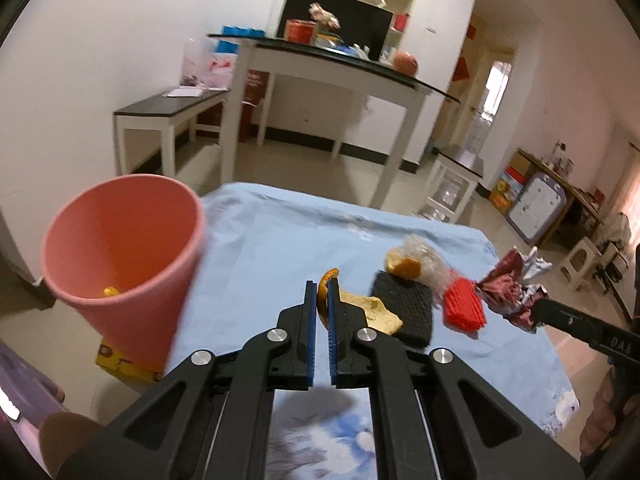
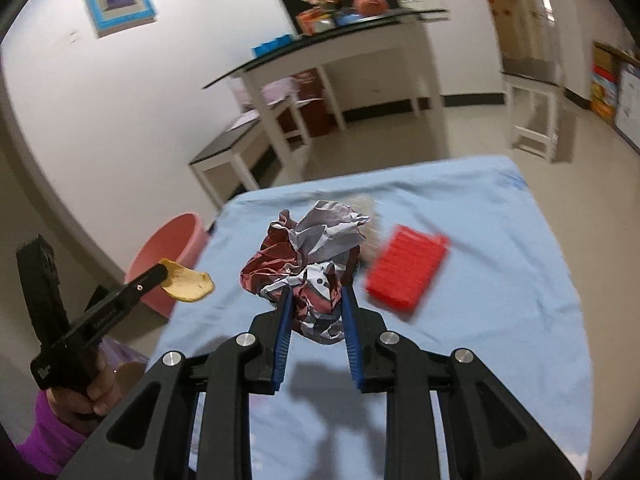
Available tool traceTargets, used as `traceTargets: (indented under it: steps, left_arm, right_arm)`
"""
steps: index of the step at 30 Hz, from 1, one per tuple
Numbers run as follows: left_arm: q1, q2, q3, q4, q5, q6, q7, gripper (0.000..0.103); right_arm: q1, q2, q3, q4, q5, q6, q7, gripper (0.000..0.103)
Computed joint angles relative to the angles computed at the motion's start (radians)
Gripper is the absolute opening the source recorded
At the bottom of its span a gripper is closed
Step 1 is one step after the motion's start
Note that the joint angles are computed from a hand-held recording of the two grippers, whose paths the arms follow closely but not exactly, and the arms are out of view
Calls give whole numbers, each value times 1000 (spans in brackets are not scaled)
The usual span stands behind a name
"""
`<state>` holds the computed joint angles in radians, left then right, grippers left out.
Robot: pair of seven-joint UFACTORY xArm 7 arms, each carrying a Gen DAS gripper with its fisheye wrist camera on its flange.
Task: Collect trash
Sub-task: 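Carry the orange peel and wrapper over the pink bucket and open both grippers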
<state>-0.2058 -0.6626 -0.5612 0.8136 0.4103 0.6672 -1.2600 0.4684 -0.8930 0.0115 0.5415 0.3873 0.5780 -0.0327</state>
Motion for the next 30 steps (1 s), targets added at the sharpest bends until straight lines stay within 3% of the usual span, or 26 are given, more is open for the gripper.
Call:
traceTargets:
  steps: [9, 17, 20, 24, 30]
  left_arm:
    - [40, -202, 52, -79, -24, 122, -9, 4]
    - [122, -323, 112, -129, -30, 192, 58, 4]
    - [166, -347, 111, -138, -11, 207, 83, 4]
    - [210, -365, 104, -166, 5, 214, 97, 4]
    - [234, -384, 126, -229, 5, 169, 86, 5]
  right_arm:
    - [156, 307, 43, 211, 97, -113, -39, 23]
    - [181, 573, 144, 437, 118, -151, -63, 23]
    - [170, 663, 200, 517, 75, -171, -45, 24]
    - [143, 778, 283, 614, -97, -192, 54, 24]
    - [155, 893, 318, 698, -317, -189, 183, 24]
